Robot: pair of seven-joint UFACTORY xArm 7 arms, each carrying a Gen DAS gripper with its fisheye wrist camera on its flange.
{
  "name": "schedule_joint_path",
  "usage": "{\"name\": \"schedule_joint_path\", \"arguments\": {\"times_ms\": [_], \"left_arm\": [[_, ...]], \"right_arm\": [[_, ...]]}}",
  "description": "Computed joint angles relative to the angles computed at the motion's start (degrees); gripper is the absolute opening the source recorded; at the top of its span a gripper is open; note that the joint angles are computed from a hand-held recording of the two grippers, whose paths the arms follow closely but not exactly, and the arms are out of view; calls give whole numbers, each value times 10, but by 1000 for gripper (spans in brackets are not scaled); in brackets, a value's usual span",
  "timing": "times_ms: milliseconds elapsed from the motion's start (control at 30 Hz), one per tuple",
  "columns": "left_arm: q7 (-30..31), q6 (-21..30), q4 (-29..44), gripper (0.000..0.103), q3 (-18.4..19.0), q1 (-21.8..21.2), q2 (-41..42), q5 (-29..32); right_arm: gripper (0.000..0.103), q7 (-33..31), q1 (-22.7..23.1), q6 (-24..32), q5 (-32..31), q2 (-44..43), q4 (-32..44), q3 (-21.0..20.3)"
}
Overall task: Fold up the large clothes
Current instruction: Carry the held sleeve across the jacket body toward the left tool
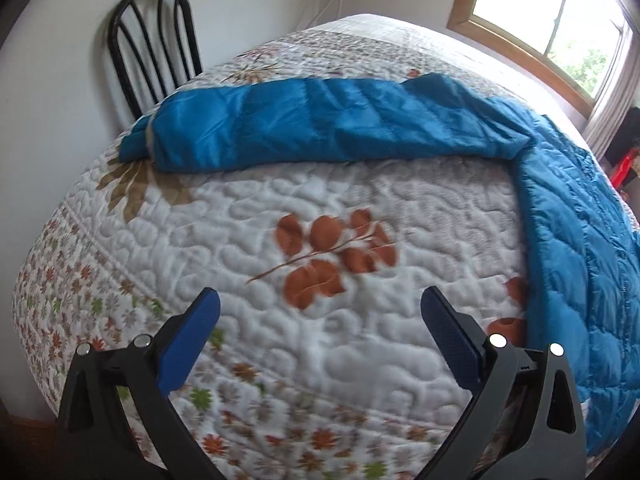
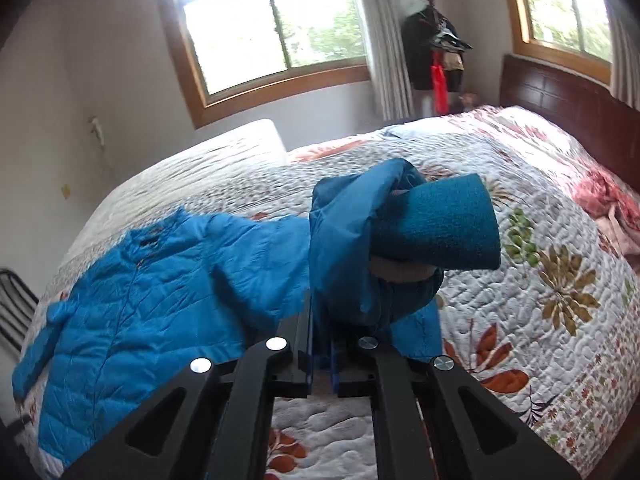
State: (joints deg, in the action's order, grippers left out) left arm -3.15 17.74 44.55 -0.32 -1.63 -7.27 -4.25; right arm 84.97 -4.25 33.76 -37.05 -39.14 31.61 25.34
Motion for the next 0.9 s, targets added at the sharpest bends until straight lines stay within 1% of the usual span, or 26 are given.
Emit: {"name": "schedule_joint_path", "arguments": {"times_ms": [33,67,200,233,300,400,533,667,733,767,800,900], "left_arm": [[5,5,15,99,-5,-10,6,-9],[-7,11,35,99,-15,-14,15,2],[-97,9,106,99,-51,-37,59,103],[-105,13,124,99,-56,-49,71,112],[-79,21,149,99,-63,-70,90,88],[-64,26,166,99,-70,-97,108,78],[-52,35,187,99,-72,-121,138,74],[-58,48,203,99,-67,-136,161,88],[-56,51,204,99,-67,-139,164,88],[-54,52,202,99,-66,-140,162,88],[-57,52,203,99,-65,-142,164,92],[-52,54,202,99,-66,-143,163,87]], "right_arm": [[6,-5,1,-4,-7,19,15,12],[6,-8,2,-13,-14,38,29,19],[6,-6,14,-58,-43,99,65,32],[6,-8,17,-63,-52,114,74,33],[6,-16,27,-52,-72,150,102,39],[6,-30,46,-37,-104,208,143,43],[6,-56,79,-15,-129,287,192,39],[7,-81,110,-9,-133,355,225,20],[11,-89,126,-13,-134,375,235,9],[15,-92,133,-17,-133,379,236,2],[22,-97,141,-23,-131,380,234,-4],[33,-111,166,-32,-128,382,234,-21]]}}
